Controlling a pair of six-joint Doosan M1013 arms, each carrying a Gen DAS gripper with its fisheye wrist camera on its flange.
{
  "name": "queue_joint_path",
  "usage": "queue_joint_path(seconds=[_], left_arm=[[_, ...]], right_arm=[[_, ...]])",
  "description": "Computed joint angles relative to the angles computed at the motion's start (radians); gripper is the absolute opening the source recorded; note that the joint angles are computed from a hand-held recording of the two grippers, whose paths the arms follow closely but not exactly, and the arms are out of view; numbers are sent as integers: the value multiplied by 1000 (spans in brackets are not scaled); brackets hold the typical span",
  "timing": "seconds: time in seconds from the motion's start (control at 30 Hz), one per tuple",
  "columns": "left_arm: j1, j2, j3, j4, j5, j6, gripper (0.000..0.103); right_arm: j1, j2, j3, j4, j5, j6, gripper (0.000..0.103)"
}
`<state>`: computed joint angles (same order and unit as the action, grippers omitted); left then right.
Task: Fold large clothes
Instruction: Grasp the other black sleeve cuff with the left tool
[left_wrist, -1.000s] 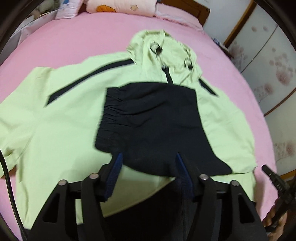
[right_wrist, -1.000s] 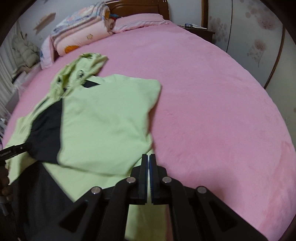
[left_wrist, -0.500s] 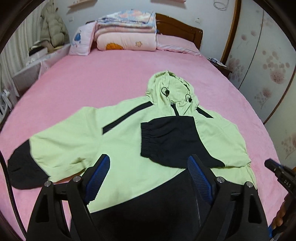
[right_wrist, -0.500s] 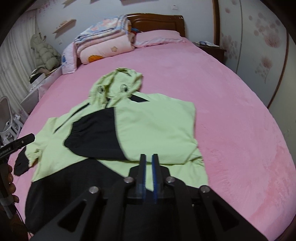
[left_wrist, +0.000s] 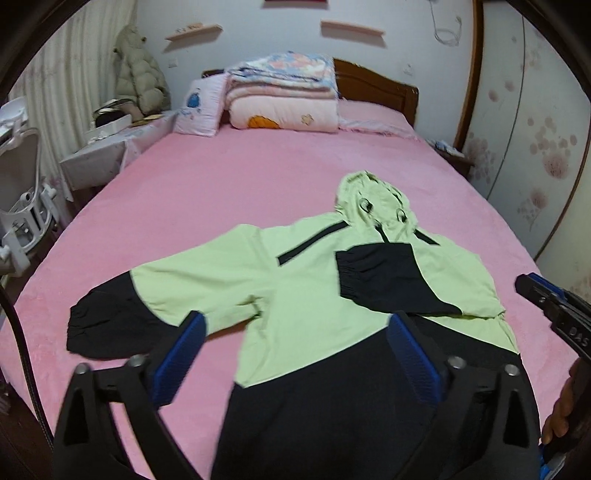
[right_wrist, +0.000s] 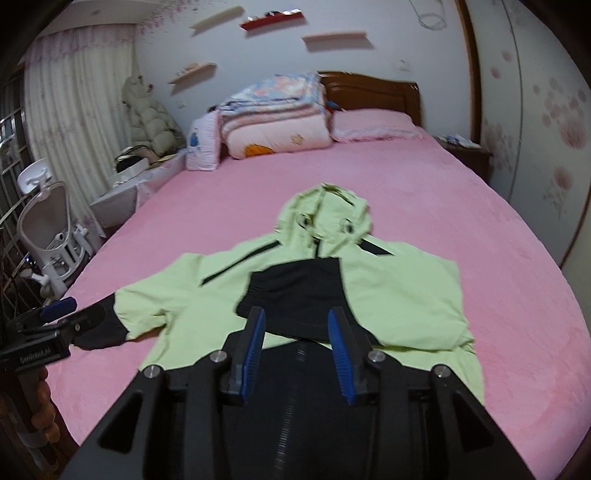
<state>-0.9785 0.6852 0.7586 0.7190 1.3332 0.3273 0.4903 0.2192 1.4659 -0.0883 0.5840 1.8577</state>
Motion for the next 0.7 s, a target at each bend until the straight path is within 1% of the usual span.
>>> queue_joint_path(seconds=[0.07,0.17,0.3,0.47,0.53,0.63,0.7], left_arm=[[-1,-53,91,9,-47,-50,103],[7,-122,213,7,-99,-137,103],[26,-208,375,1,-139,-285,103],[74,-310,587,-26,-231,-497,103],[99,-344,670,-38,-281,-589,103],[134,-381,774,-40,-361,-721,99],[161,-399,839,-52,-426,-805,93]], right_arm=[[24,11,-13,-20,-4,0,36],[63,35,-34,-52,-17,4,36],[104,76,-72,-71,-18,-11,36],[154,144,-129,-104,-18,-25,36],[166,173,-158,-99,2,-35,35],[178,217,-199,-39,24,-83,35],[186,238,-218,-26,32,-98,35]])
